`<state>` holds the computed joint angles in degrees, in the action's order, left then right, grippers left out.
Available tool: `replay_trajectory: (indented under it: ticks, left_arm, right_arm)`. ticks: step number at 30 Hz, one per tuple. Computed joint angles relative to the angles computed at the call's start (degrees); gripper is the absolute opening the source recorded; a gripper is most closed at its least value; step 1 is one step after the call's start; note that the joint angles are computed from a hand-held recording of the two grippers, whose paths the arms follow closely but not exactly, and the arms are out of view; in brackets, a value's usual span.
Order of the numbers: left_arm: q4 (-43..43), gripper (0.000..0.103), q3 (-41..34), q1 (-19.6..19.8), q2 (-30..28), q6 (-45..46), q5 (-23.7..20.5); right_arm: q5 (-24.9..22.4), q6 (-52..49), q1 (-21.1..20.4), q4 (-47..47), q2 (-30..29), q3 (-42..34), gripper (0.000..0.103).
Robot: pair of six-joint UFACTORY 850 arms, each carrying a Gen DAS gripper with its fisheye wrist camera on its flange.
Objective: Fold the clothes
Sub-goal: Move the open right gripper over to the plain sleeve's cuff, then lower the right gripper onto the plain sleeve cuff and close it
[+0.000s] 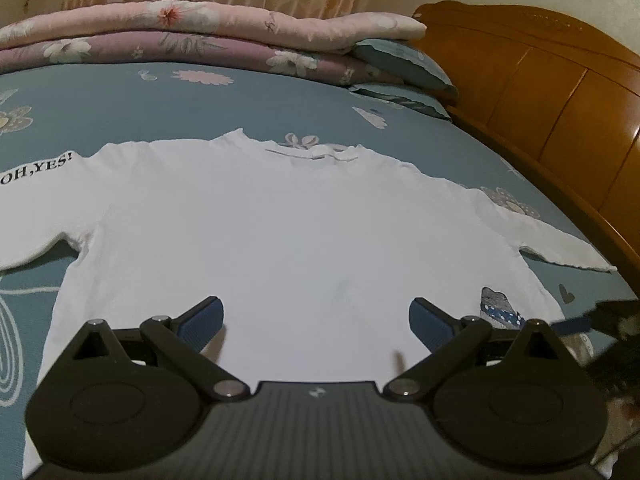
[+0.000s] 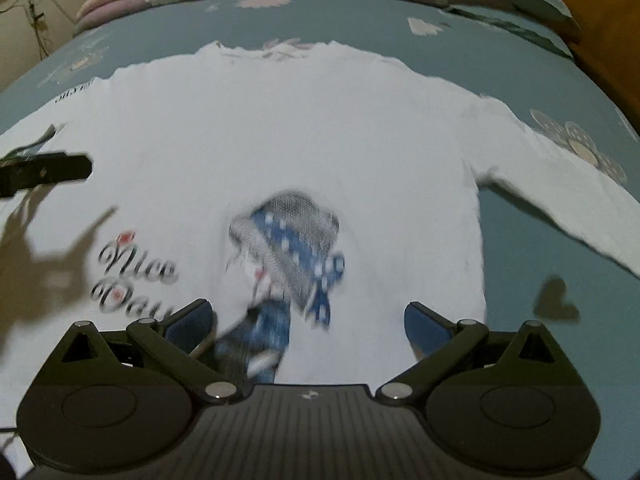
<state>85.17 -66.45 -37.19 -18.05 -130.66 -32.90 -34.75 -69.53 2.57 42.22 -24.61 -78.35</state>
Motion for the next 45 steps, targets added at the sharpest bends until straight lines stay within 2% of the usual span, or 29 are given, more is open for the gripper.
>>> replay_trajectory:
  ticks: [6, 12, 13, 16, 18, 25, 29, 32, 35, 36, 38, 41, 45]
  left_arm:
    - [0.32, 0.099, -0.41, 0.00, -0.66, -0.79, 0.16]
    - [1.45, 0.099, -0.29, 0.21, -0.80, -2.73, 2.15]
    - [2.61, 0.099, -0.16, 0.20, -0.67, -4.00, 2.63]
    - [14.60, 0.099, 1.64, 0.61, 0.44, -16.05, 5.83]
    - [19.35, 0.099, 1.97, 0.58, 0.43, -19.98, 6.51]
    - [19.45, 0.099, 0.41, 0.34, -1.17, -16.86, 8.22]
    - [18.47, 0.099, 0.02, 0.44, -1.78, -15.91, 8.71]
    - [19.02, 0.099, 0.17, 0.49, -1.78, -16.57, 8.59]
    - [19.38, 0.099, 0.25, 0.58, -1.79, -16.95, 8.55]
    - [19.30, 0.099, 0.23, 0.57, -1.85, -16.73, 8.47]
    - [18.89, 0.099, 0.14, 0.50, -2.00, -15.92, 8.29]
    - [18.92, 0.100, -0.03, 0.46, -2.22, -15.47, 8.16]
    - [19.30, 0.102, -0.11, 0.42, -2.38, -15.37, 8.11]
  right_arm:
    - [-1.94, -3.74, -3.05, 2.89, 3.82, 4.96, 0.103]
    - [-7.92, -0.82, -6.41, 5.69, 1.96, 1.69, 0.103]
    - [-8.45, -0.06, -7.10, 6.93, 1.24, 0.72, 0.103]
    - [-11.63, 1.73, -10.37, 13.32, -1.23, -2.39, 0.103]
    - [-12.54, 3.24, -12.48, 18.37, -3.37, -4.83, 0.103]
    - [-18.12, 15.66, -19.78, 35.14, -15.13, -18.26, 0.103]
    - [-15.05, 21.87, -22.01, 39.95, -20.50, -25.35, 0.103]
    - [-9.63, 25.85, -22.36, 37.85, -23.01, -29.41, 0.103]
    - [-6.50, 31.07, -22.69, 34.28, -26.03, -33.86, 0.098]
    - [-5.68, 32.78, -22.70, 32.68, -27.00, -35.10, 0.092]
    - [-5.70, 36.04, -22.87, 30.46, -29.17, -37.35, 0.090]
    - [-6.32, 31.03, -23.54, 37.14, -30.02, -36.69, 0.089]
    - [-5.66, 29.83, -23.33, 38.83, -32.08, -39.38, 0.088]
